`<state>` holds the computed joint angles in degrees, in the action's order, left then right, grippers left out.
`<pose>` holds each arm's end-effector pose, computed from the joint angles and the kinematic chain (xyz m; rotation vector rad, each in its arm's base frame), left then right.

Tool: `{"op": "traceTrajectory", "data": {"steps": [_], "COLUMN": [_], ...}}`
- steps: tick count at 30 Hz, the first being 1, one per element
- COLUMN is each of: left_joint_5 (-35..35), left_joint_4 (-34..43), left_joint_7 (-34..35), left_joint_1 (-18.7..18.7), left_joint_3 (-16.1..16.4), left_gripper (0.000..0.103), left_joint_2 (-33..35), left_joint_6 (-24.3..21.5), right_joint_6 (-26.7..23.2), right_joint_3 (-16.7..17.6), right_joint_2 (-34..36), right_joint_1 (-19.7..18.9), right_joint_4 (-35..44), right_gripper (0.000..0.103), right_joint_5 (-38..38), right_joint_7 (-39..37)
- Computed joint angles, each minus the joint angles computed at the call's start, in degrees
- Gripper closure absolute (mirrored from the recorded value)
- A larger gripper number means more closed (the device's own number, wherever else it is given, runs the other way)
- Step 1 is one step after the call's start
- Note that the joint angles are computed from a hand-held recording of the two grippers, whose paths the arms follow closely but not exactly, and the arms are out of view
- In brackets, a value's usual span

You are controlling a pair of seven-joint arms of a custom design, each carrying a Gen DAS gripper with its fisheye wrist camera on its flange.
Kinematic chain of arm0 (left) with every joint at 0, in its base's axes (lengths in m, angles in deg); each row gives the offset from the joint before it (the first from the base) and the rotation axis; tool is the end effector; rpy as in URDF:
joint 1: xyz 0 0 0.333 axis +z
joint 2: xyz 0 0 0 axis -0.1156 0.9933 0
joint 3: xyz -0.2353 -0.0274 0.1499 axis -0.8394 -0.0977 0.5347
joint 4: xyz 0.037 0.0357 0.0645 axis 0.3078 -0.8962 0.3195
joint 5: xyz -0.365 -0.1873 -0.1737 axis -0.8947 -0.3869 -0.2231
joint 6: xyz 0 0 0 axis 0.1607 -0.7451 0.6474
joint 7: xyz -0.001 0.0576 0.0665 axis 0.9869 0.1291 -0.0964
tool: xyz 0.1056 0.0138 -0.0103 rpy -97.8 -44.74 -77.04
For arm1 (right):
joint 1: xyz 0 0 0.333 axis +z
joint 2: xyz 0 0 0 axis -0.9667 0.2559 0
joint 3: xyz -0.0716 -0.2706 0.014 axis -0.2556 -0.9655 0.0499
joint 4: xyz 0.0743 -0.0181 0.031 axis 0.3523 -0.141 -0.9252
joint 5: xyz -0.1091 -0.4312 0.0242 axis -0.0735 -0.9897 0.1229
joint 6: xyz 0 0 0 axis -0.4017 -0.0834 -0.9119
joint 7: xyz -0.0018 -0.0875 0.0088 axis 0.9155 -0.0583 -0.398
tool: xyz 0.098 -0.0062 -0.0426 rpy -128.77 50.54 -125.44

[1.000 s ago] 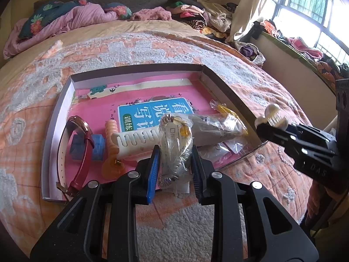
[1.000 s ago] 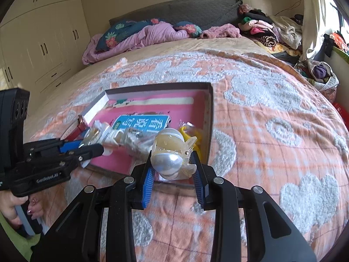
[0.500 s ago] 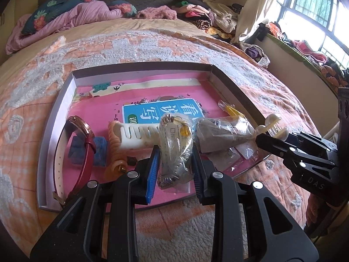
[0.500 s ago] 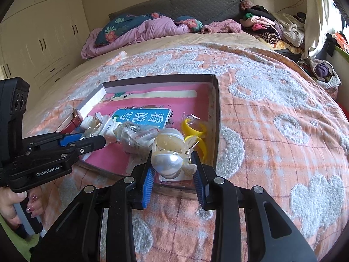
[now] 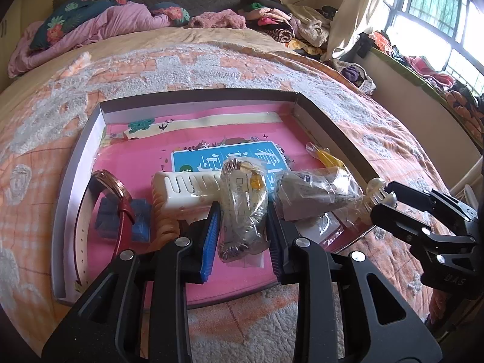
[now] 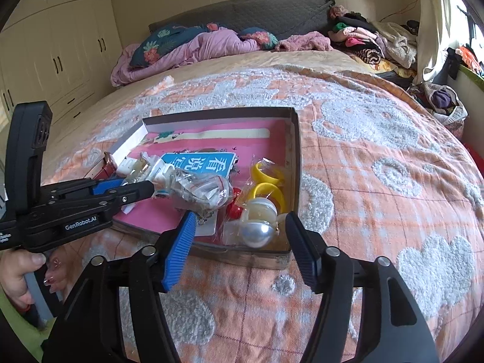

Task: Organize jewelry
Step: 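Lower the clear packet into the tray with the left tool while the right places the pearl clip, then open both tools and withdraw them from the tray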

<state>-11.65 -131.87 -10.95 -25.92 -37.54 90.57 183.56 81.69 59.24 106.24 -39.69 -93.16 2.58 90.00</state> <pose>0.6645 -0.4188 0.3931 -1.5033 2.2356 -1.0108 0.6088 0.3650 0.3697 -1.7071 1.6246 -0.5666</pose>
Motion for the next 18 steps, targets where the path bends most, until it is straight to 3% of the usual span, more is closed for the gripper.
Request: {"op": "traceTrajectory", "data": {"steps": [4, 9, 18], "left_joint_5": [0.21, 0.11, -0.79], "left_joint_4": [-0.18, 0.93, 0.08], "left_joint_7": [-0.18, 0.14, 0.54], "left_joint_1": [-0.15, -0.03, 0.61], "left_joint_3": [0.19, 0.14, -0.36], "left_gripper": [0.071, 0.066, 0.056], "left_joint_2": [-0.14, 0.48, -0.55], "left_joint_6": [0.31, -0.13, 0.07], "right_joint_6": [-0.87, -1.45, -3.42], "right_joint_3": [-0.81, -0.09, 0.83], "right_joint_2": [-0.61, -1.11, -2.82], "right_joint_1": [0.84, 0.06, -0.8], "right_joint_4": [-0.27, -0.55, -1.28], "right_gripper": [0.036, 0.032, 0.017], "right_joint_5": [-2.5, -4.14, -10.83], "right_joint_7": [2.39, 4.25, 10.8]}}
